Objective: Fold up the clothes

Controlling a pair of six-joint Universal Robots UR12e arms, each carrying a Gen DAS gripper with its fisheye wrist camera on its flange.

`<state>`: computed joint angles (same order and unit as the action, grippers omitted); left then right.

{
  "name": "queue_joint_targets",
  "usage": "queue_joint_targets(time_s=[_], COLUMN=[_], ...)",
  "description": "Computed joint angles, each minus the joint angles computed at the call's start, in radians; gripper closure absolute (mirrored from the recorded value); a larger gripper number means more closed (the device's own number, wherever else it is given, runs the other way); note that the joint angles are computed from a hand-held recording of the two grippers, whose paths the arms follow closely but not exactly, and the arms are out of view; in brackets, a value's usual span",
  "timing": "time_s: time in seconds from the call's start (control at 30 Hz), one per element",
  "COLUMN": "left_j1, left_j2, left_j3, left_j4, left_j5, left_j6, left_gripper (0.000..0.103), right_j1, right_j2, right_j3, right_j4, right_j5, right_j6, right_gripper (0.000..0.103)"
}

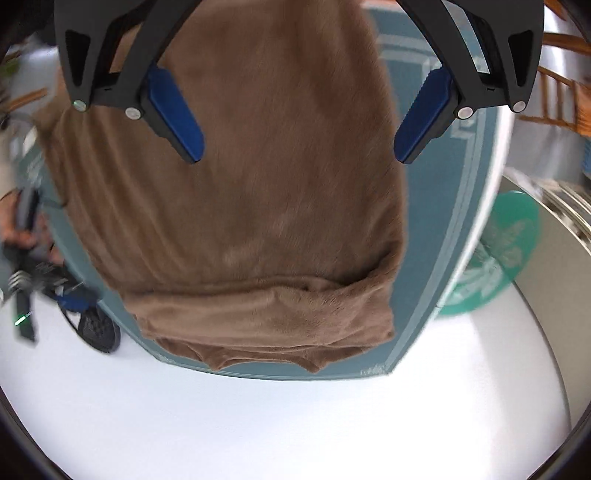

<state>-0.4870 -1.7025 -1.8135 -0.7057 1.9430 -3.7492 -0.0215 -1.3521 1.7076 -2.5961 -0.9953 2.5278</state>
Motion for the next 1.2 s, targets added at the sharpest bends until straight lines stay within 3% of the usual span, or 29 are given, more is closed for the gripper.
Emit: queue_joint_targets(time_s=[0.17, 0.3, 0.37, 0.5, 0.57, 0.63, 0.7, 0.77, 0.87, 0.97, 1.03, 1.2], left_j1=[-0.087, -0.140, -0.160, -0.183, -0.194, -0.199, -0.204, -0.207, -0.214, -0.221, -0.226, -0.238], left_j2=[0.014, 0.014, 0.008, 0.008, 0.008, 0.009, 0.010, 0.011, 0.015, 0.019, 0.021, 0.037], left_j3=[-0.032, -0.053, -0.054, -0.078, -0.091, -0.102, -0.113, -0.121, -0.130, -0.140, -0.145, -0.176], left_j4=[-0.045, -0.058, -0.076, -0.002, 0.032, 0.051, 0.059, 0.054, 0.041, 0.023, -0.002, -0.008], left_j5=[0.132, 0.180, 0.213, 0.239, 0.247, 0.247, 0.255, 0.271, 0.296, 0.319, 0.337, 0.341], left_j6=[0.058, 0.061, 0.037, 0.018, 0.007, -0.011, -0.046, -0.098, -0.154, -0.205, -0.247, -0.304], left_gripper=[0.000, 0.000, 0.000, 0.000, 0.000, 0.000, 0.000, 0.000, 0.000, 0.000, 0.000, 0.000], right_j1=[-0.117, -0.192, -0.224, -0.277, -0.279, -0.268, -0.249, -0.227, -0.201, -0.192, -0.190, -0.213], right_j2=[-0.176, -0.282, -0.320, -0.384, -0.408, -0.426, -0.439, -0.439, -0.420, -0.397, -0.393, -0.411], right_j3=[0.163, 0.283, 0.327, 0.402, 0.427, 0.453, 0.480, 0.497, 0.517, 0.523, 0.512, 0.485], right_j4=[0.015, 0.010, -0.005, 0.000, 0.062, 0.086, 0.089, 0.077, -0.045, -0.134, -0.100, -0.042], right_j5=[0.194, 0.239, 0.238, 0.235, 0.213, 0.171, 0.122, 0.083, 0.011, -0.051, -0.050, 0.037], right_j6=[-0.185, -0.285, -0.277, -0.301, -0.392, -0.478, -0.551, -0.598, -0.560, -0.499, -0.496, -0.469], right_gripper=[0.000, 0.000, 0.000, 0.003, 0.012, 0.036, 0.051, 0.056, 0.059, 0.075, 0.089, 0.089])
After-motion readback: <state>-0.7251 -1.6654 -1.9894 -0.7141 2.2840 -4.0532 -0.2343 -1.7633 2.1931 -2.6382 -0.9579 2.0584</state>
